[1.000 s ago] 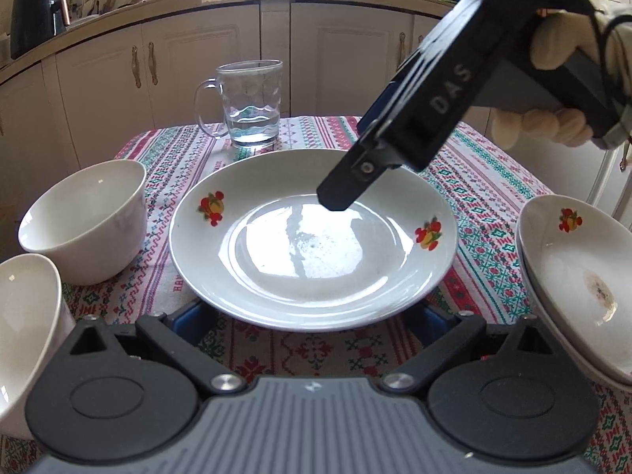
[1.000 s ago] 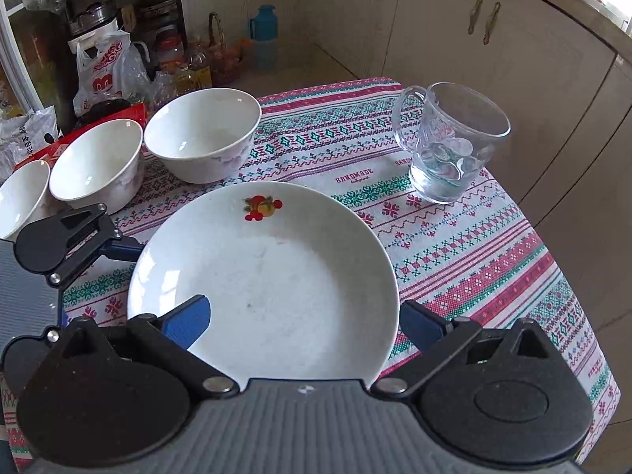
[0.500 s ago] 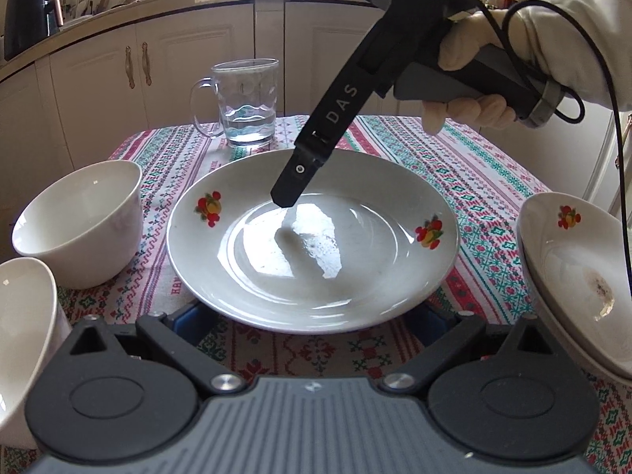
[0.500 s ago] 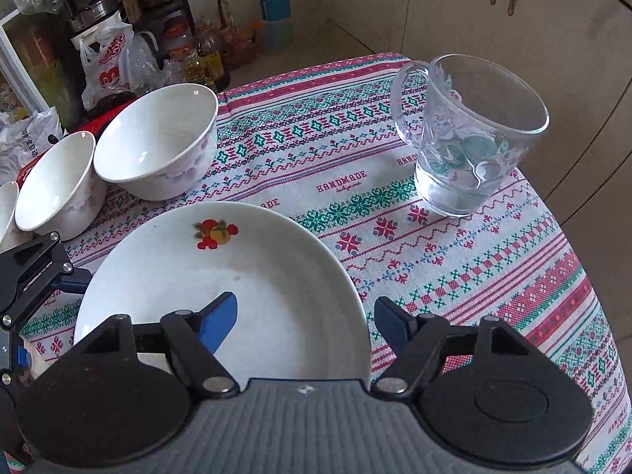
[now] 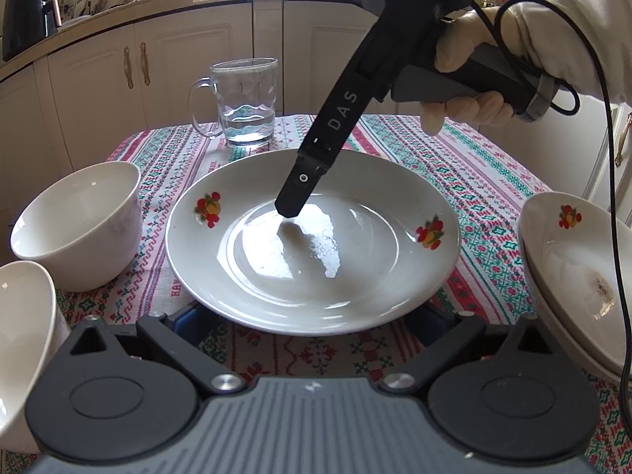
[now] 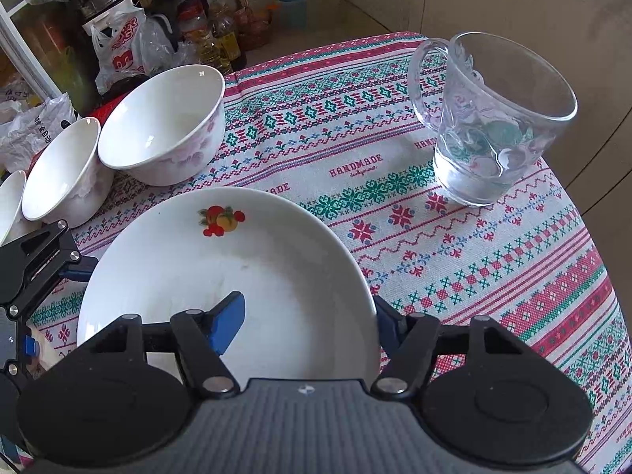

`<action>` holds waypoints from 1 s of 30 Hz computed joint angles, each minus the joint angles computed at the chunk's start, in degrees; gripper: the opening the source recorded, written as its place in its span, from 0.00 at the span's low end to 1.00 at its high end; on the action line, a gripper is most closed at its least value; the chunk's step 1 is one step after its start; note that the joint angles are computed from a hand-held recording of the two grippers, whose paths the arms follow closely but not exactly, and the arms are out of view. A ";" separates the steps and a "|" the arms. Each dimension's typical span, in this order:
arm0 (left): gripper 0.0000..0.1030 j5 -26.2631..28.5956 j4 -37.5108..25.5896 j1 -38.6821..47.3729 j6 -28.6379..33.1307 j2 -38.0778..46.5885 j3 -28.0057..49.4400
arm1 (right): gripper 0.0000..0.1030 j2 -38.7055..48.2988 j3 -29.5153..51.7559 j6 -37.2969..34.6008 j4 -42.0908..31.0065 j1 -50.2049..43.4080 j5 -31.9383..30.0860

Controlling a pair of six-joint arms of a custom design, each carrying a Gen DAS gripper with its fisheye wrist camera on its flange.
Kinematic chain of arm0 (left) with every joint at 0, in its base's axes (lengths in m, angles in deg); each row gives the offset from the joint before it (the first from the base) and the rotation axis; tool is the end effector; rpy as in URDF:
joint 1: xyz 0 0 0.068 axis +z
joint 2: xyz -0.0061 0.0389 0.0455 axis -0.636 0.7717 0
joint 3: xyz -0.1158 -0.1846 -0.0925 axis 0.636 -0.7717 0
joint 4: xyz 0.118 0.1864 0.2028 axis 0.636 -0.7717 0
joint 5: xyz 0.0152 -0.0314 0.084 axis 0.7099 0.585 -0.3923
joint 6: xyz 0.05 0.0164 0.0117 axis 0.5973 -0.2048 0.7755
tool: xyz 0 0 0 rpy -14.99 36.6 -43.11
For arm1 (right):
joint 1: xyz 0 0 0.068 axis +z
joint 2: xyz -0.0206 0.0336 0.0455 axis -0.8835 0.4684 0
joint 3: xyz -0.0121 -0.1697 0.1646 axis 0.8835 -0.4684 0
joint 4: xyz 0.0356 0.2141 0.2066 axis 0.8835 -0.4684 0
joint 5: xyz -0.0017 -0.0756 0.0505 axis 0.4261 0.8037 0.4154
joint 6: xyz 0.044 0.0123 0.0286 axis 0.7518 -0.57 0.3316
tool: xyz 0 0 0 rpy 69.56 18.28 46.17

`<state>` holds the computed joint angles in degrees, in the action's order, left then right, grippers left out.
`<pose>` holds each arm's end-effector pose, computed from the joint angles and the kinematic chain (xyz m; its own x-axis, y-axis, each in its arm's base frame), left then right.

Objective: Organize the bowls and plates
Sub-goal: 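Lift the flat flower-print plate off the tablecloth with the right tool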

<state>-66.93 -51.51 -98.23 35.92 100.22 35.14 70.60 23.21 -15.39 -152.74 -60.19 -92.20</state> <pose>0.1754 -0.2502 0.1499 -0.6195 0.1112 -0.7771 0.1968 0.9803 -0.0166 0.4225 0.0281 0.1970 -0.4310 -0.8157 -0.3859 -0.9005 0.4160 0.1265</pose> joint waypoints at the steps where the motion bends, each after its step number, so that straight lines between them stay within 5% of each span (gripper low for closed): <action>1: 0.96 0.06 -0.16 0.01 0.03 0.04 0.12 | 0.72 0.28 0.25 0.12 0.02 0.03 -0.19; 30: 0.96 0.63 -5.69 -2.41 0.09 -4.26 0.43 | 0.72 -5.72 -4.04 0.90 -2.62 -2.80 -2.86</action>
<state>-66.30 -57.19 -100.65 36.01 95.96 35.57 64.88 19.16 -14.49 -155.36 -62.99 -95.06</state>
